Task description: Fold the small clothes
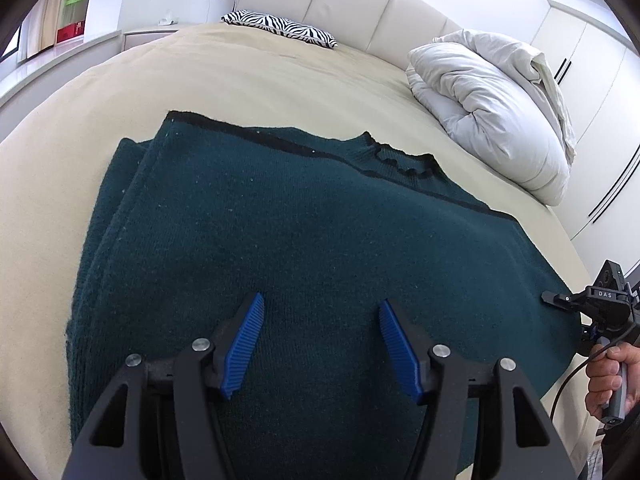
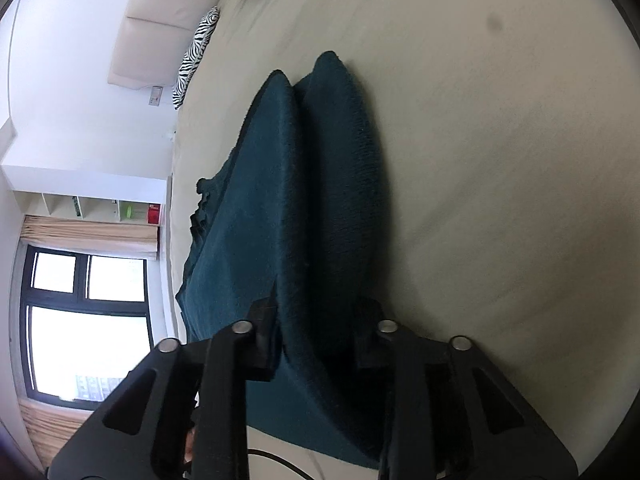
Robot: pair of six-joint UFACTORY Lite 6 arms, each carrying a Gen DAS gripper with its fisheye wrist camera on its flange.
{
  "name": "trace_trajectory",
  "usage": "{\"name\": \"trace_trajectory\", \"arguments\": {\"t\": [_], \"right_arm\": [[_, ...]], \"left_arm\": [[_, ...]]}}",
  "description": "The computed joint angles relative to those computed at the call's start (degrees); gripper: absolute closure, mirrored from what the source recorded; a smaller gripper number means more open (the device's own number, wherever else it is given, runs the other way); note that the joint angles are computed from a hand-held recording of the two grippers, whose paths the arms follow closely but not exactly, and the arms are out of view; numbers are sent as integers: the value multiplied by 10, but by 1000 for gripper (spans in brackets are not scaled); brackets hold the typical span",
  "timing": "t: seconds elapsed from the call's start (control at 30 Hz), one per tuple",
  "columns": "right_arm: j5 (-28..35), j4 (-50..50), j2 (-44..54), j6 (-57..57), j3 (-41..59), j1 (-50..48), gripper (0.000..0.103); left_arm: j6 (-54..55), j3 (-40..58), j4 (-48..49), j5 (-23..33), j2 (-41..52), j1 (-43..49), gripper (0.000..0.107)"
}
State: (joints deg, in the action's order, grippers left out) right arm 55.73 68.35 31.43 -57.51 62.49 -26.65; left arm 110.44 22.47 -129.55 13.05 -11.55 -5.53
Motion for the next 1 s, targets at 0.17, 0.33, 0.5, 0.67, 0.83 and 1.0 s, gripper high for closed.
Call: {"name": "trace_trajectory", "arguments": {"t": [0.17,0.33,0.5,0.67,0.83,1.0], "right_arm": [[-70,21,-64,-23,-52,33,85],[-170,-30,-141,42,-77,97,87],[-308,-294,-255,333,-71,279,87],[-359,-593,-280,585,-20,548,87],[-333,-889,-122,852,94,730,87],[-345,-1047,-105,1019,82,762,87]], "left_arm": [[-5,2,12,16,9,11,44],[-4,-8,13,41,8,25,45],[-92,-20,112,102,-4,79,47],[-313,-39,346,301,-35,303,57],[-365,-5,424,376,-29,381,38],[-411,61,418,365,40,324,31]]}}
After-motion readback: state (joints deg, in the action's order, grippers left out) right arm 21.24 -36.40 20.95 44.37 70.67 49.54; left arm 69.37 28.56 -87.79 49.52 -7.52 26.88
